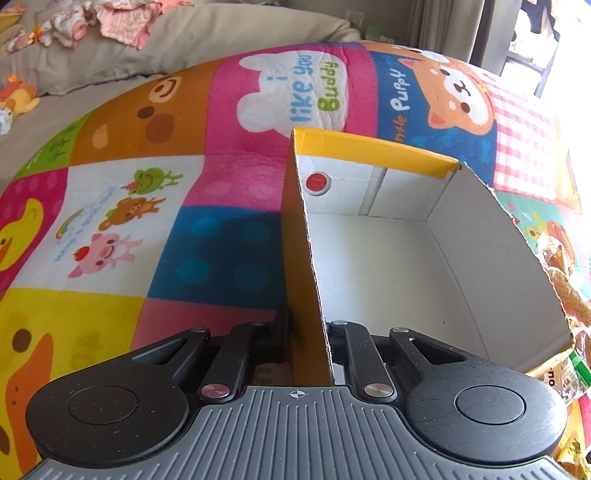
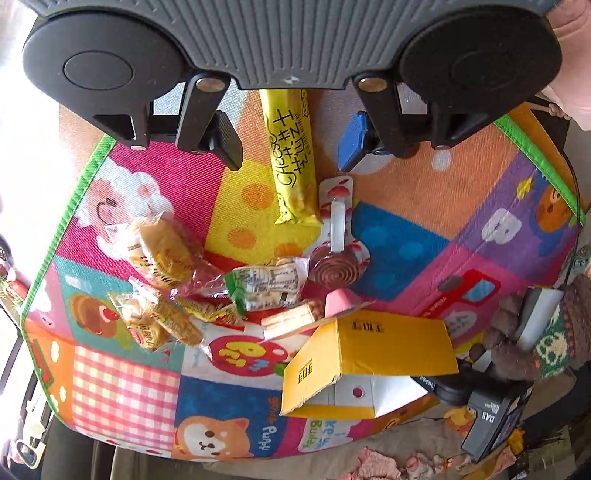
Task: Organize objects
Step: 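Carry the yellow cheese stick with the right tool and drop it into the box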
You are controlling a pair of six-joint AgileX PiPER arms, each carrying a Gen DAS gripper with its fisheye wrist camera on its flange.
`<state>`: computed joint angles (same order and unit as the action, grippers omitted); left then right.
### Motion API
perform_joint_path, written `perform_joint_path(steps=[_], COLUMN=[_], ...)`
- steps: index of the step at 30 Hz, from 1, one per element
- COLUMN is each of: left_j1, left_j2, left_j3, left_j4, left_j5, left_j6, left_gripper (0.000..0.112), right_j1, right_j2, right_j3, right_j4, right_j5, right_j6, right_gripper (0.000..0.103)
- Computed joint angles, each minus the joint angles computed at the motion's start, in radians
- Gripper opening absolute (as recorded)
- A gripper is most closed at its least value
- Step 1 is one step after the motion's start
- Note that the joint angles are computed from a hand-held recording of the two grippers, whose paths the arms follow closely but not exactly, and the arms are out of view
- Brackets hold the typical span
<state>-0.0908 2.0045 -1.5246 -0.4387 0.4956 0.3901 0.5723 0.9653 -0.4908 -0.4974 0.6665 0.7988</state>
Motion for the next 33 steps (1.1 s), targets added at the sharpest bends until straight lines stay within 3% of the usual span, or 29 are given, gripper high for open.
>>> perform_joint_path(steps=[2,5,12,16,20,23,26,29,33], left_j1=[0.004,0.003,0.0,0.003,0.0,0.0,0.006,0.01,0.015], left_j2=[0.002,0.006,-0.009,-0.024,-0.032,-0.029,-0.027,-0.023,-0.018], left_j3=[-0.002,-0.016,0.013,0.039,0.051,0.044,0.043,0.034,0.023], left_j4=[-0.015,0.004,0.002,-0.01,-0.002,0.001,-0.018,-0.022,-0.03], left_j5=[0.004,0.022,0.003,-0.012,-0.02,-0.013,-0.008,0.006,0.019], left_j6=[0.01,-0.013,0.013,0.006,-0.008,-0.006,0.015,0.021,0.032], left_gripper=[0.013,0.013,0.013,0.013,0.013,0.013,0.013,0.013,0.013], right_j1=[0.046,0.004,-0.208,-0.394,-0.471,-0.438,-0.403,-0.392,-0.357], right_j2=[0.021,0.016,-0.045,-0.013,0.162,0.342,0.533,0.693,0.778], right_j3=[0.01,-0.011,-0.214,-0.398,-0.577,-0.715,-0.875,-0.995,-1.056], right_j4=[-0.073,0.021,0.331,0.585,0.863,0.94,0.968,1.048,0.919], right_j5=[0.007,0.002,0.126,0.106,0.009,-0.056,-0.075,-0.112,-0.122], right_j6=[0.08,-0.023,-0.391,-0.64,-0.847,-0.88,-0.826,-0.78,-0.656], right_gripper=[0.053,0.022,0.021,0.021,0.021,0.021,0.021,0.029,0.029])
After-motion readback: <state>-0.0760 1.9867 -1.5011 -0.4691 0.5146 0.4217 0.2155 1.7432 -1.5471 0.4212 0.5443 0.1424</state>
